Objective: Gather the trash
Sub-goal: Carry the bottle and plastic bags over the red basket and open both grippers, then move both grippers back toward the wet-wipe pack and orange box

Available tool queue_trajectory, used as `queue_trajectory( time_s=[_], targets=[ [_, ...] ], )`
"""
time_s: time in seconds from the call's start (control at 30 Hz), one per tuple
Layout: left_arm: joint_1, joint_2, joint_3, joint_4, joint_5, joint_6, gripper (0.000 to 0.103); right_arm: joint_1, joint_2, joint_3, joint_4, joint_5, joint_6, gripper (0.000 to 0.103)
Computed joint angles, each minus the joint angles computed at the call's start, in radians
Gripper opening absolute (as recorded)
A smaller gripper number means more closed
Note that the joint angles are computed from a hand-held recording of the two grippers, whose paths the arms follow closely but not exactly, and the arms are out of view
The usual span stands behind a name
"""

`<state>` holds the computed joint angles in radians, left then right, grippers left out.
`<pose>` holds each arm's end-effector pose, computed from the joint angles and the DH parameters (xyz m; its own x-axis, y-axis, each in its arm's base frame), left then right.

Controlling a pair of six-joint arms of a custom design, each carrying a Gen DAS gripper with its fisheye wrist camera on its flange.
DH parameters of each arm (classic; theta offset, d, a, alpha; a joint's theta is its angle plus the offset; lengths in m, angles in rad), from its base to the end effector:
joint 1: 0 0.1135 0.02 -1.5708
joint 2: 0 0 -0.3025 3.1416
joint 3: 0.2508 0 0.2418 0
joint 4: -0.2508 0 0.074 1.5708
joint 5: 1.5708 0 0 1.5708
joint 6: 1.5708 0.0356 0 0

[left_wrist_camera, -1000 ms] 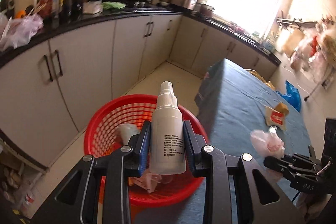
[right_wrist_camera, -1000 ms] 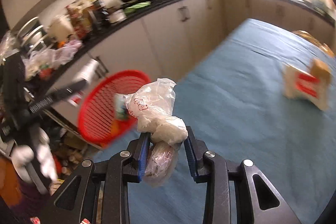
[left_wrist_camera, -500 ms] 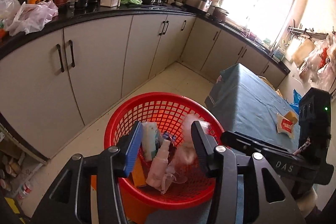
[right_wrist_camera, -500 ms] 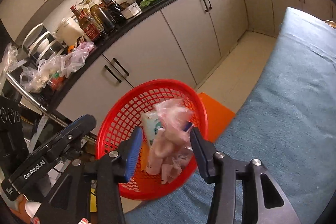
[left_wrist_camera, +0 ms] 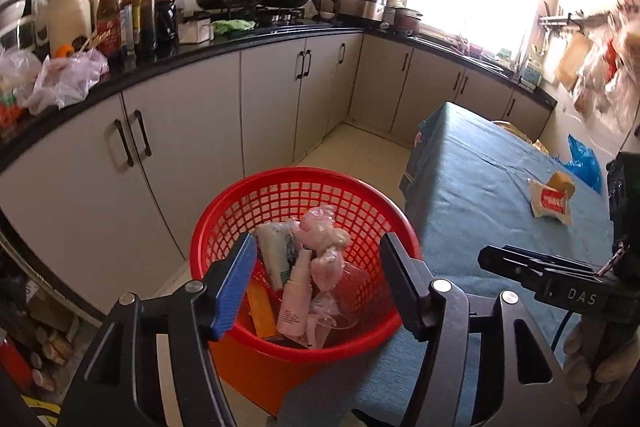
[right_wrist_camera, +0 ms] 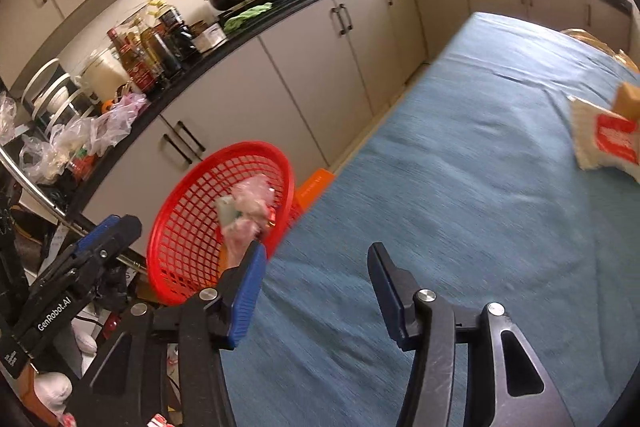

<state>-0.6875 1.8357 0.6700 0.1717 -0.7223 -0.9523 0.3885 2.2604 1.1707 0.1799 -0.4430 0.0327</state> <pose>0.2480 -0.1732 0.1294 -0.5365 -0.3504 -0.7677 -0.4133 0.9023 -0.1230 0.4007 0.1805 0.0832 -0.7493 -0.2748 -0.6025 -0.5616 0.7459 0.3583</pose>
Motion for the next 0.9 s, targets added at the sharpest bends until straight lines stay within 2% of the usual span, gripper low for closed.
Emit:
queue_trajectory(
  time_s=[0.13, 0.23, 0.57, 0.73, 0.9],
  targets=[
    [-0.057, 0.021, 0.065, -0.091, -0.04, -0.026, 0.064, -0.046, -0.039, -0.08, 0.042, -0.006, -0.02, 0.058],
    [-0.093, 0.04, 0.117, -0.159, -0.062, -0.045, 0.069, -0.083, -0.07, -0.134, 0.066, -0.019, -0.043, 0.06],
    [-0.199, 0.142, 0.349, -0.398, -0.119, -0.095, 0.072, -0.237, -0.156, -0.259, 0.104, -0.08, -0.125, 0.063],
    [-0.212, 0.182, 0.425, -0.431, -0.104, -0.089, 0.072, -0.339, -0.168, -0.275, 0.108, -0.095, -0.152, 0.066],
    [-0.217, 0.244, 0.509, -0.424, -0.075, -0.042, 0.073, -0.446, -0.128, -0.221, 0.049, -0.112, -0.174, 0.067]
  ],
)
